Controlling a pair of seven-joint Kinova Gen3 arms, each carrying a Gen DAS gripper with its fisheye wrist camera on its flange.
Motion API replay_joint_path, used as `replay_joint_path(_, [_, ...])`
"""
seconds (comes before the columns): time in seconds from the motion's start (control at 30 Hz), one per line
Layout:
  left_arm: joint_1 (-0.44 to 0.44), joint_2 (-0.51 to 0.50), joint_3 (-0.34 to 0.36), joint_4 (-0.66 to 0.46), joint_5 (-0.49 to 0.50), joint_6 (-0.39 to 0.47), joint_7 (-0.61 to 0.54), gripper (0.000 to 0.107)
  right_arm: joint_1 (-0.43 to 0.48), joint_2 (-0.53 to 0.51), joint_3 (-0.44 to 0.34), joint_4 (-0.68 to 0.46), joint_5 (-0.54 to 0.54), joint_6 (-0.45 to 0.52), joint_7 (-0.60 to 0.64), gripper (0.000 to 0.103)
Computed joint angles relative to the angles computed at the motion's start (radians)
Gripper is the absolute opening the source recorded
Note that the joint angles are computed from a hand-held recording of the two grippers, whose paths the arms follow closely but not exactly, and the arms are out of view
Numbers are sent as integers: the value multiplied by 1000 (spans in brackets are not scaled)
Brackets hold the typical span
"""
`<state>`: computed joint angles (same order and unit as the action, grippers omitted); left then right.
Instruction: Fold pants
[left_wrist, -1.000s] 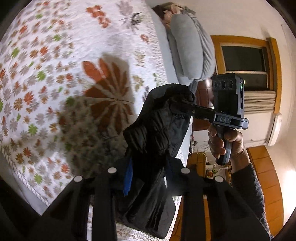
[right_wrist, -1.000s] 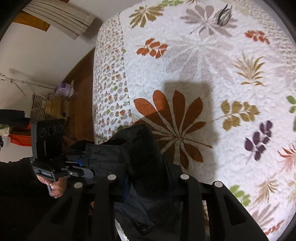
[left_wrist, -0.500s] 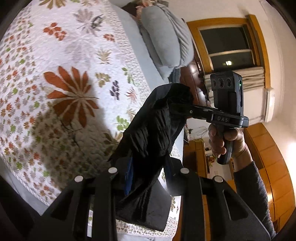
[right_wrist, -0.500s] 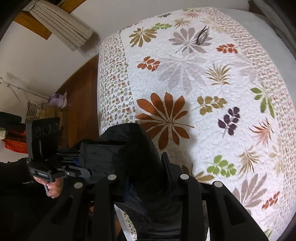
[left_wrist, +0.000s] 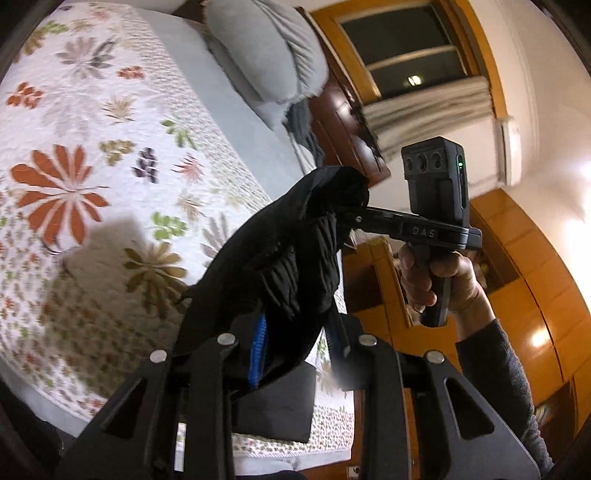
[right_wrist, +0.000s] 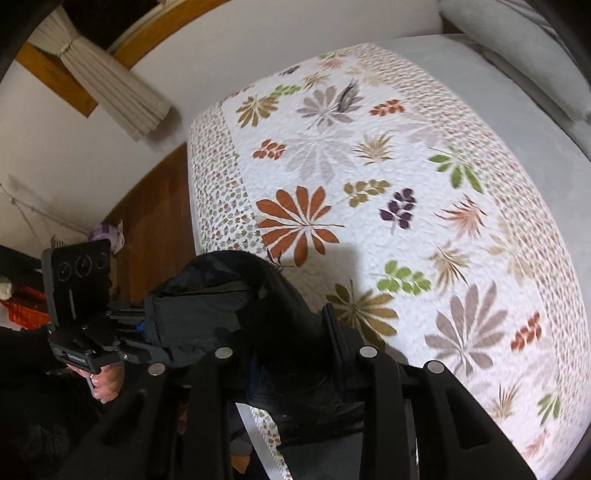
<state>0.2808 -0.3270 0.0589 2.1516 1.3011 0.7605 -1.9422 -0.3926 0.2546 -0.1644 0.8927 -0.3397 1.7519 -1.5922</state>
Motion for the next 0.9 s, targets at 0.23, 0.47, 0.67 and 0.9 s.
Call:
replay_joint_path(0.23, [83, 36, 112, -83, -49, -89, 82, 26, 109, -168, 45, 169, -49, -17, 48, 30])
replay_joint_path(0.47, [176, 84, 180, -159, -186, -177, 199, 26, 205, -292, 112, 319, -116, -36, 136, 29])
replay_joint_path(0.67, [258, 155, 256, -240, -330, -244, 320, 25, 274, -386, 192, 434, -160, -32, 226, 29])
replay_joint_path(0.9, [373, 267, 293, -318, -448, -295, 394, 25, 353, -484, 321, 544, -177, 12, 367, 25])
